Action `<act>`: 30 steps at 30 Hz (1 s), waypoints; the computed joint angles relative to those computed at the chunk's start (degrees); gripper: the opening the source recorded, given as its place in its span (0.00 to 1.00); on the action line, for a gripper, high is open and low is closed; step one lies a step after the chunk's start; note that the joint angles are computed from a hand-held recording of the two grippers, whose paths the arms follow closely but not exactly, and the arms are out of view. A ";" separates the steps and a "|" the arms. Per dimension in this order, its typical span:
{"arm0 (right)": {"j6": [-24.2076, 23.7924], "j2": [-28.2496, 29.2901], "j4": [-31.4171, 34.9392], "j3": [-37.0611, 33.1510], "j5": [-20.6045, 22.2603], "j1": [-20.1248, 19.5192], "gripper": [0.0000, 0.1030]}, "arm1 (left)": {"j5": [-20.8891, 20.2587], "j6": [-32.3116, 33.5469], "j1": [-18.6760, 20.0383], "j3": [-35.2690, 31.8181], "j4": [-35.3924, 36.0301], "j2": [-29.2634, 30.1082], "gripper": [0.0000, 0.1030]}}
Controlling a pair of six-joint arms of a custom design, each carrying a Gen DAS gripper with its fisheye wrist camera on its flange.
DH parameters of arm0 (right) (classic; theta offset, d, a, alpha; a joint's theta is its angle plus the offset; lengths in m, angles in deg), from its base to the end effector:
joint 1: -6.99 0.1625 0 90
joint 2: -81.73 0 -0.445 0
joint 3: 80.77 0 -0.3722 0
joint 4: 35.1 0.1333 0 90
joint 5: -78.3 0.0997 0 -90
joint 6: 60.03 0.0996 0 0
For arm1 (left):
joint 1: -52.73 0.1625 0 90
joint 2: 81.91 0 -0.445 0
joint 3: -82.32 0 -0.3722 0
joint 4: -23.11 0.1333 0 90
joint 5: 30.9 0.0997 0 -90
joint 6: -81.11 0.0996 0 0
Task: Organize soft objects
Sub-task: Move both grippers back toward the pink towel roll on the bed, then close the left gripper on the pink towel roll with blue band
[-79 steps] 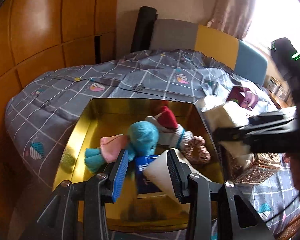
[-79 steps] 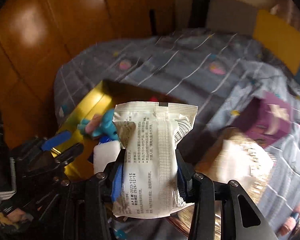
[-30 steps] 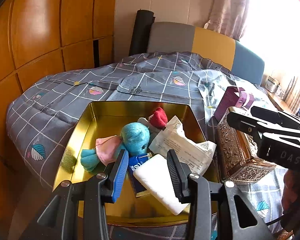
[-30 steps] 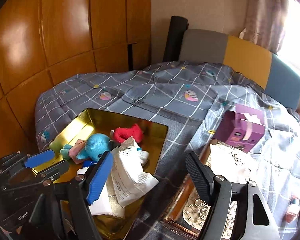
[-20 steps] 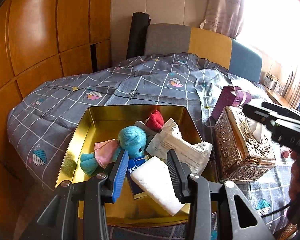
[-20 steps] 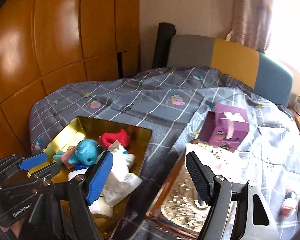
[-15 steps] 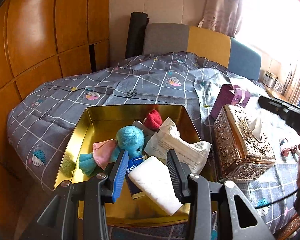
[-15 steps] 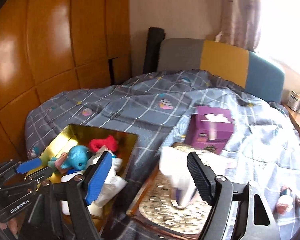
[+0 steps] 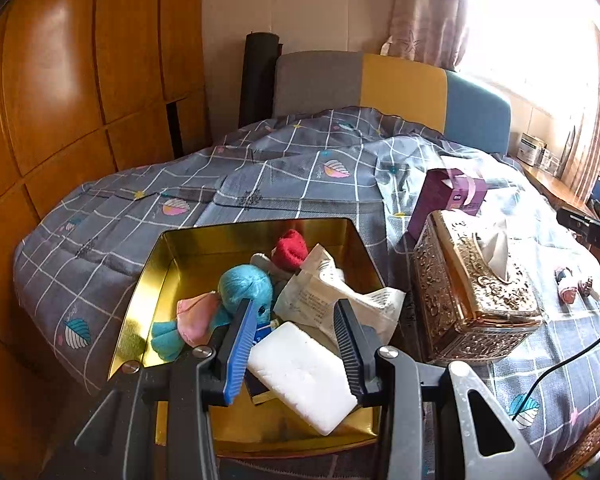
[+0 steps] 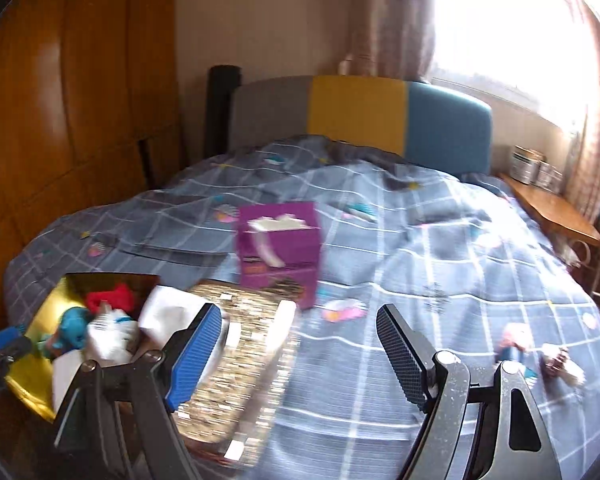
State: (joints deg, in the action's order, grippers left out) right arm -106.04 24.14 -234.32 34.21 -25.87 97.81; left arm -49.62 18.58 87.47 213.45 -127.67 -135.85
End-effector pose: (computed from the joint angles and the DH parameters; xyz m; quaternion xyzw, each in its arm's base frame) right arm 0.1172 -0.5750 0.2434 0.3052 -0.8405 0.3578 0.2691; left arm -0.2245 -0.4327 0.1005 0.0320 0.8080 -0.4339 0.3972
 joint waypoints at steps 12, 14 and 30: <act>0.05 -2.36 -2.18 -4.80 -4.26 -6.21 0.79 | -0.07 7.62 -0.93 -2.92 -4.14 2.95 0.39; 1.28 -2.58 -1.91 -6.25 -5.10 -7.22 0.80 | -0.11 9.76 -1.16 -3.51 -5.70 3.68 0.39; 20.39 -3.18 1.07 -15.42 -9.55 -16.96 0.80 | -3.33 29.77 -1.72 -11.54 -19.29 11.70 0.39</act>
